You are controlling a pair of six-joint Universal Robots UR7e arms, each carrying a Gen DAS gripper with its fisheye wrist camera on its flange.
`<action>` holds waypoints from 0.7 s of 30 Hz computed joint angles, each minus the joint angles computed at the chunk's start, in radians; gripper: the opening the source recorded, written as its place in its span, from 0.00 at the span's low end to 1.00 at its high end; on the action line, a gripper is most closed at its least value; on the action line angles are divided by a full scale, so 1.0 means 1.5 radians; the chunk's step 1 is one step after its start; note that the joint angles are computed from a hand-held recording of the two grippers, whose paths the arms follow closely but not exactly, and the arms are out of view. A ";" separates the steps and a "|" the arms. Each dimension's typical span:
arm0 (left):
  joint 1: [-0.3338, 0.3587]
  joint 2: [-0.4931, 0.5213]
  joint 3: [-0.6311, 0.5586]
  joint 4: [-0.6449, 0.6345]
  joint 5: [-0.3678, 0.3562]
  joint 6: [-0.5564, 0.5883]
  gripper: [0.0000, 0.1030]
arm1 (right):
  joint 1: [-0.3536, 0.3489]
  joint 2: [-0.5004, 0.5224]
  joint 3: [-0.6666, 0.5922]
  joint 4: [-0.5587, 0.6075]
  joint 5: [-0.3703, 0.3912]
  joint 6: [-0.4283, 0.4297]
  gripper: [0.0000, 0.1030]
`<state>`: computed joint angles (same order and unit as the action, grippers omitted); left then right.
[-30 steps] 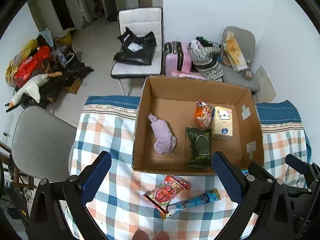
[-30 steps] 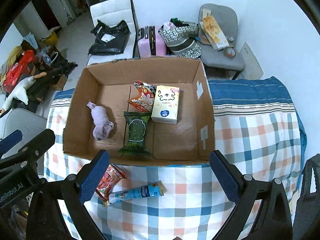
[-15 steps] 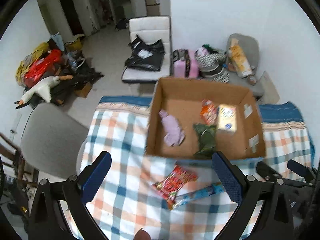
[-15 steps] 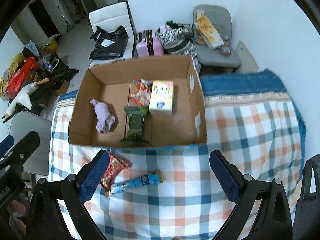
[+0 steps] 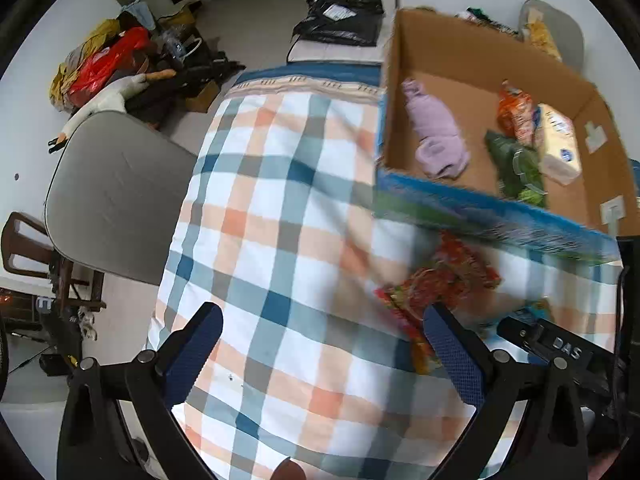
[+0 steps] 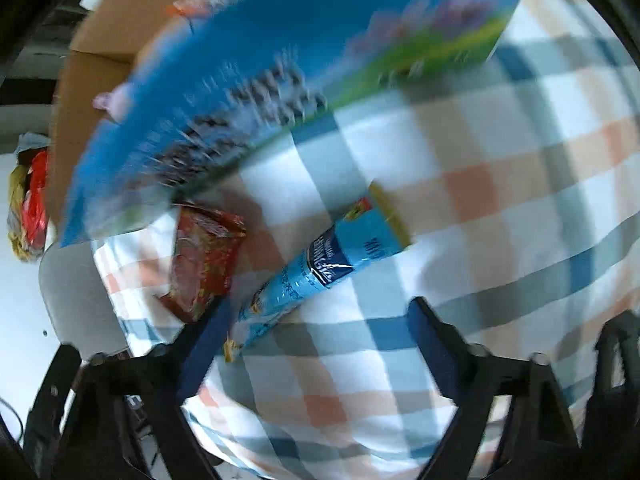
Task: Organize soft objects
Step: 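Grasp the red candy bag with left tool while right tool grasps blue Nestle tube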
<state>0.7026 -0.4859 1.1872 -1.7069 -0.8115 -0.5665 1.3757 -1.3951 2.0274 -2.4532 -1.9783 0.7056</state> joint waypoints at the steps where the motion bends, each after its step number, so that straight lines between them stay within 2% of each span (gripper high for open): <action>1: 0.003 0.002 0.000 0.004 0.004 -0.001 1.00 | -0.003 0.010 -0.001 -0.006 0.005 0.003 0.74; 2: 0.005 0.003 -0.002 0.007 0.007 0.000 1.00 | -0.004 0.025 -0.005 -0.009 0.003 0.009 0.65; 3: 0.006 0.005 -0.003 0.012 0.013 -0.001 1.00 | -0.002 0.039 -0.010 -0.009 -0.007 0.016 0.60; 4: 0.008 0.007 -0.004 0.013 0.016 0.002 1.00 | 0.001 0.051 -0.017 -0.007 -0.020 0.017 0.59; 5: 0.009 0.009 -0.006 0.015 0.017 0.006 1.00 | 0.005 0.059 -0.020 -0.008 -0.032 0.014 0.49; 8: 0.014 0.017 -0.015 0.018 0.009 0.020 1.00 | 0.015 0.068 -0.028 0.005 -0.052 -0.009 0.37; 13: 0.014 0.048 -0.046 0.024 -0.039 0.068 1.00 | 0.018 0.043 -0.041 0.088 -0.064 -0.062 0.30; 18: 0.016 0.101 -0.096 0.051 -0.084 0.125 1.00 | 0.033 0.017 -0.056 0.200 -0.143 -0.103 0.29; 21: 0.020 0.145 -0.138 0.088 -0.097 0.157 1.00 | 0.027 0.010 -0.062 0.222 -0.147 -0.109 0.29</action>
<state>0.7321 -0.2689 0.9800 -1.5756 -0.9571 -0.3309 1.4167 -1.3802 1.9340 -2.1207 -2.1994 0.5428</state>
